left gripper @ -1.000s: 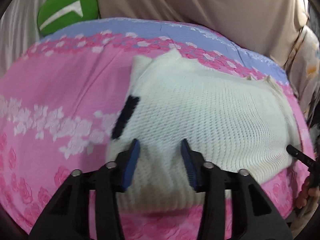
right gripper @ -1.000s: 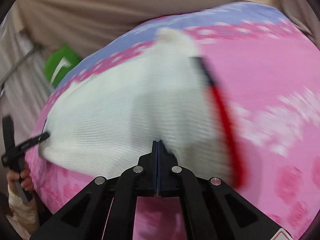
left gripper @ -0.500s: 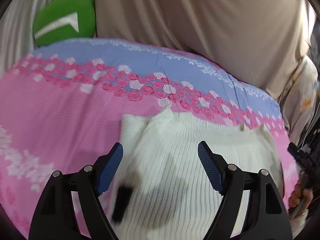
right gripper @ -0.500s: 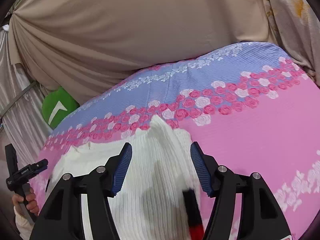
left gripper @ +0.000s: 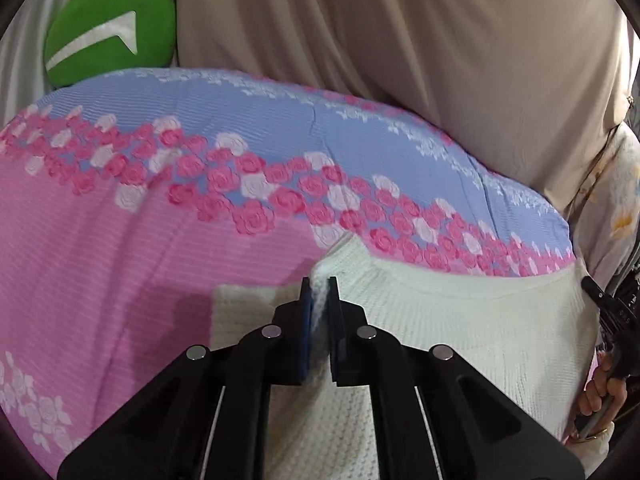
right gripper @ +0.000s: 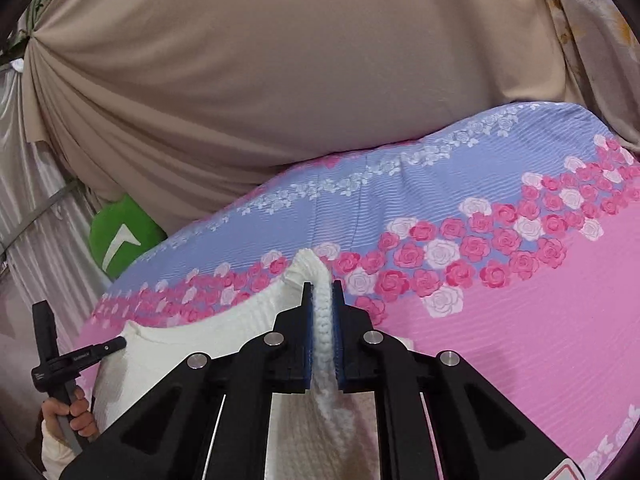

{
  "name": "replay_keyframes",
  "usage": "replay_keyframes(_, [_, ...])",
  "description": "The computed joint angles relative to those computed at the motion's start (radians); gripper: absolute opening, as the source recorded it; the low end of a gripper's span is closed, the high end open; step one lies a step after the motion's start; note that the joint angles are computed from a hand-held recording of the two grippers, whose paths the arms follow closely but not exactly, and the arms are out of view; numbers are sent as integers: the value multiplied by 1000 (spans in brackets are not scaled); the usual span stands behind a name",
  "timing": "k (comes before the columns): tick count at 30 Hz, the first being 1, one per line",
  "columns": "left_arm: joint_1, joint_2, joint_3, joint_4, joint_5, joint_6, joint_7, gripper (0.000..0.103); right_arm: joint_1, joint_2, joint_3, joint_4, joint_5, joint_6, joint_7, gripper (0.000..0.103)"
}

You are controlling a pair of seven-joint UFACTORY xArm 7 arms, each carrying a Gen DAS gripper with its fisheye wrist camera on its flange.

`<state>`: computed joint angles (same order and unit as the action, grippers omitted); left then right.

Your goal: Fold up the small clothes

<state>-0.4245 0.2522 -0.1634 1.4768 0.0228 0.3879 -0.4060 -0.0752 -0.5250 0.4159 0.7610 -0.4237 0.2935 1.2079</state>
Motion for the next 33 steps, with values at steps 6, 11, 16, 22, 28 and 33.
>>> replay_keyframes(6, [-11,78,23,71,23,96,-46,6,146,89,-175,-11,196,109,-112,8])
replay_keyframes(11, [-84,-58,76,-32,219,78,-222,19,64,-52,-7,1,42,151,53,17])
replay_keyframes(16, [-131,-166,-15,-115,434,43,-291,44,247,191,68,179,47,126,-75,17])
replay_keyframes(22, [-161,-135,-58,-160,336,128,-208,43,389,387,56,245,-8,104,-90,5])
replay_keyframes(28, [-81,-291,-48,-356,366,101,-252,36,414,-73,-74,-147,126,170,36,0])
replay_keyframes(33, [-29,-369,-79,-445,332,96,-253,36,405,-361,-72,-348,236,203,63,0])
